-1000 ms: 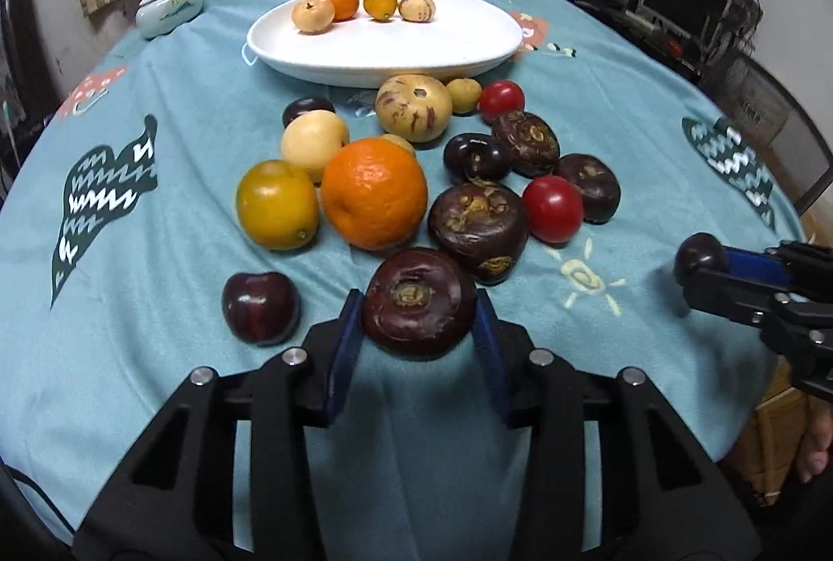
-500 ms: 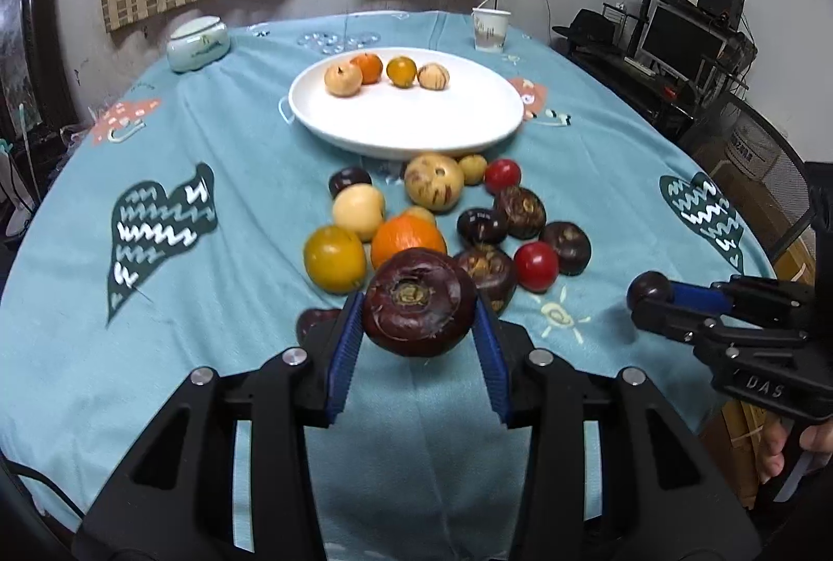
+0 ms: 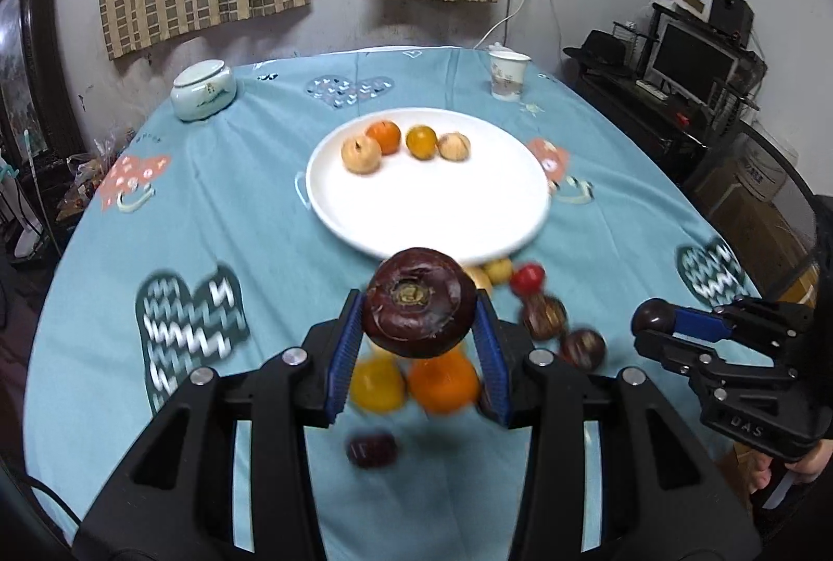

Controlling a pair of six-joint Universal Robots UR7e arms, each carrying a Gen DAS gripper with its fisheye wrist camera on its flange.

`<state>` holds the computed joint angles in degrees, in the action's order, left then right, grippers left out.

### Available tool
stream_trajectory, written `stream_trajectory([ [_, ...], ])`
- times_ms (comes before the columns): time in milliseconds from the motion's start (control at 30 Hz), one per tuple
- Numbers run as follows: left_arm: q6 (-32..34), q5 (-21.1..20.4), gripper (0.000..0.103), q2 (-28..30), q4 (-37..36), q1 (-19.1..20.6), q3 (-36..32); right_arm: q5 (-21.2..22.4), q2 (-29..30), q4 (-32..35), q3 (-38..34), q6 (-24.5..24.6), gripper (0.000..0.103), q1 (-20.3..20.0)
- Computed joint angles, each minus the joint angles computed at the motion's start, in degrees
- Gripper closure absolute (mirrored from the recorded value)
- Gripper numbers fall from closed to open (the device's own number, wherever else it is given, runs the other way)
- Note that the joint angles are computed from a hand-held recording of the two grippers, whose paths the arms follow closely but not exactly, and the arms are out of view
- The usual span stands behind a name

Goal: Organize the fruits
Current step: 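Place the plum and mangosteen on the white plate and open both tools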

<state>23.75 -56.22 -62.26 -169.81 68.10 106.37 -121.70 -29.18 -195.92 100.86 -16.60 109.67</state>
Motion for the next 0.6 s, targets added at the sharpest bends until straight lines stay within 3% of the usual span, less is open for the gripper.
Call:
stream_trajectory([
  [233,-1.4,-0.2,0.060,13.1,13.3,1.1,-22.7,-0.1,5.1,10.6,-19.0,-8.2,0.075,-1.3],
  [400,-4.4,1.6,0.060,25.0,25.4,3.2,-40.4,-0.5,11.4,25.1,-35.5,-4.6,0.075,-5.4],
  [600,-4.4,1.3,0.060,32.0,31.7,5.0,-51.1,0.0,16.8,33.8,-47.5,-5.4,0.075,-7.9],
])
